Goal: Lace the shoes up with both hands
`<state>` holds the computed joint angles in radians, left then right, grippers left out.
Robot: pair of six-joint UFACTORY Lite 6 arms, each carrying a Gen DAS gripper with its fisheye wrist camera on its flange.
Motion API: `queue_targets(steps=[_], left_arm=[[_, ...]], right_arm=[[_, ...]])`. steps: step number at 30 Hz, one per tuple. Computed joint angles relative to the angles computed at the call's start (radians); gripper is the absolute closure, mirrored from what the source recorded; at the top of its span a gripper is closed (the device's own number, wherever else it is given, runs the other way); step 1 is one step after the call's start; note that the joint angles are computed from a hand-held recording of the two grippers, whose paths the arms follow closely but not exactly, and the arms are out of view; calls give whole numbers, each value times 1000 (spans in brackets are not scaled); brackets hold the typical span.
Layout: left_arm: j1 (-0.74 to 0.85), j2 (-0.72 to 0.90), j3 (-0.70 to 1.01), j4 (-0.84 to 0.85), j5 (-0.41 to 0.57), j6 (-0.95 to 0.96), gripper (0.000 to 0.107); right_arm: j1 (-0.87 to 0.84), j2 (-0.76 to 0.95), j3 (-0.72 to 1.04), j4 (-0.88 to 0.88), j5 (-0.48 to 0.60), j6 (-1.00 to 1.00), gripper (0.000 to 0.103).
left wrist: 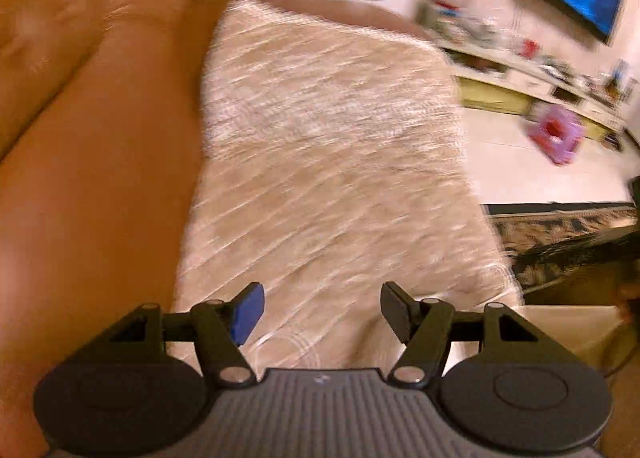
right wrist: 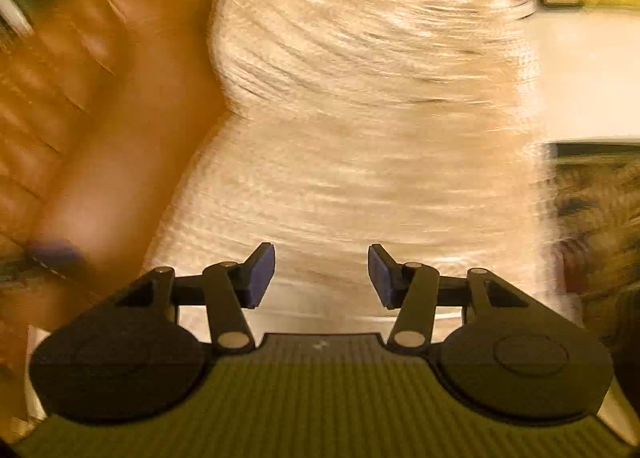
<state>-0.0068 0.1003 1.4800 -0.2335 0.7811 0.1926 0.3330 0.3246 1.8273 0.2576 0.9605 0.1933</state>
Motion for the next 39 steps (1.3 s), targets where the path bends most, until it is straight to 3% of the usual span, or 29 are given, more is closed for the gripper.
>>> queue_targets(steps=[1,4,9,16,21,23,24,27,28,30,35,39], left_arm=[[-25,20,19,-14,-3,-1,36],[-95,89,89,-59,-8,0,36],[-134,92,85,-88,5,-20,36],[-109,74,82,-65,33,-45,34],[-96,60,66,-79,41,-55,34],[-90,58,54,-93,41,-48,33],[-87,58,48,-99,40,-45,33],[-83,56,35,-110,38,-34,33],[-82,57,35,-115,38,-27,33],[-81,61,37,-123,37,-12,33],[-103,93,74,-144,25,42,33],[-155,145,132,-162,3,89,33]], right_arm=[[-8,44,46,-31,53,-27,44],[65,102,86,-184,69,-158,44],[206,125,42,-359,-47,-379,44],[164,190,101,-198,-1,-619,44],[176,212,106,-213,4,-621,45],[173,241,130,-235,13,-593,63],[170,261,150,-241,24,-581,77],[152,303,195,-226,51,-568,83],[143,310,205,-211,58,-570,91],[116,305,223,-158,59,-553,100],[-54,284,293,232,72,-456,100],[-147,217,222,569,61,-425,100]])
